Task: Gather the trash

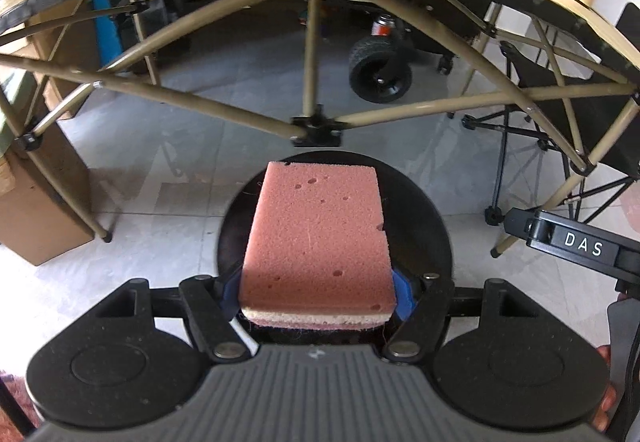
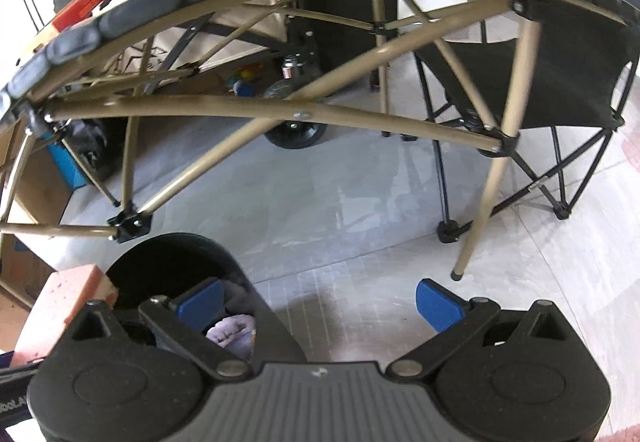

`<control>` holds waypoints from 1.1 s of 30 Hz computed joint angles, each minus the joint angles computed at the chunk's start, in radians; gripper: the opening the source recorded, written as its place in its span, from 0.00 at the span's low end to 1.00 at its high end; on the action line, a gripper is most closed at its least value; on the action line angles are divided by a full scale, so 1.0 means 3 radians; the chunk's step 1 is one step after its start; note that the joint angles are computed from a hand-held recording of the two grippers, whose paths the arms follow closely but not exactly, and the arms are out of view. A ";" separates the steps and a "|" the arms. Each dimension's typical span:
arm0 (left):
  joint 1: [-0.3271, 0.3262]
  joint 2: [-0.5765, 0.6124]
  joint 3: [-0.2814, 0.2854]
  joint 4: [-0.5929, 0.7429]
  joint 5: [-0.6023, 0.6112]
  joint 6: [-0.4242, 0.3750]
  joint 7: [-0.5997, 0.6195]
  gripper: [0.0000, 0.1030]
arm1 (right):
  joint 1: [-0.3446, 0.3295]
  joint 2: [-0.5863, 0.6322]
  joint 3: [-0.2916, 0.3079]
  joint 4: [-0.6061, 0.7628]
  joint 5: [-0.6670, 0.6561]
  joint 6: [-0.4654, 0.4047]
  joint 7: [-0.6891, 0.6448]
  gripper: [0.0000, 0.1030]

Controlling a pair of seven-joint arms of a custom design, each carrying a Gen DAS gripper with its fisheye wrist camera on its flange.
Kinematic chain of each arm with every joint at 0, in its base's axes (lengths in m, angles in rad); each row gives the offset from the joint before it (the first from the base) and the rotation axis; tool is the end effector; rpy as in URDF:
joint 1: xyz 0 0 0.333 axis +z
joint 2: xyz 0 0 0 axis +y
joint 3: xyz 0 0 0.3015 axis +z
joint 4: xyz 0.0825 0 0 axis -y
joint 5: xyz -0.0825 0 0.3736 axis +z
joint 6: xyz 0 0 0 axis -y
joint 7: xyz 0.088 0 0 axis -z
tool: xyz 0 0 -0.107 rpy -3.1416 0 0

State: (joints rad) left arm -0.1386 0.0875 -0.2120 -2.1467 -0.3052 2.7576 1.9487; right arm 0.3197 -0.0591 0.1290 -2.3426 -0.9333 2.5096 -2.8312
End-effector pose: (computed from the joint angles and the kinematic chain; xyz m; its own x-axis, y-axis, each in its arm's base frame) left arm 0.5516 -0.1864 0.4118 -0.4683 -0.8811 0.0660 -0.7678 0.3689 -0.5238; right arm 0.4557 0.2265 0.3697 -0.6082 -0.7774 -0.1601 -0.5713 0.5688 -0.5916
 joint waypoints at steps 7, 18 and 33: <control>-0.0066 0.0117 -0.0018 0.0078 0.0222 0.0026 -0.0222 0.69 | -0.0063 -0.0170 0.0011 -0.0206 -0.0028 0.0033 0.0117 1.00; -0.0073 0.0099 -0.0045 0.0045 0.0144 0.0085 -0.0195 1.00 | -0.0131 -0.0240 0.0070 -0.0269 -0.0065 0.0051 0.0200 1.00; -0.0070 -0.0605 0.0151 -0.0397 -0.0955 0.0254 0.0712 1.00 | -0.0088 -0.0654 0.0273 -0.0394 -0.0304 -0.0056 0.0205 1.00</control>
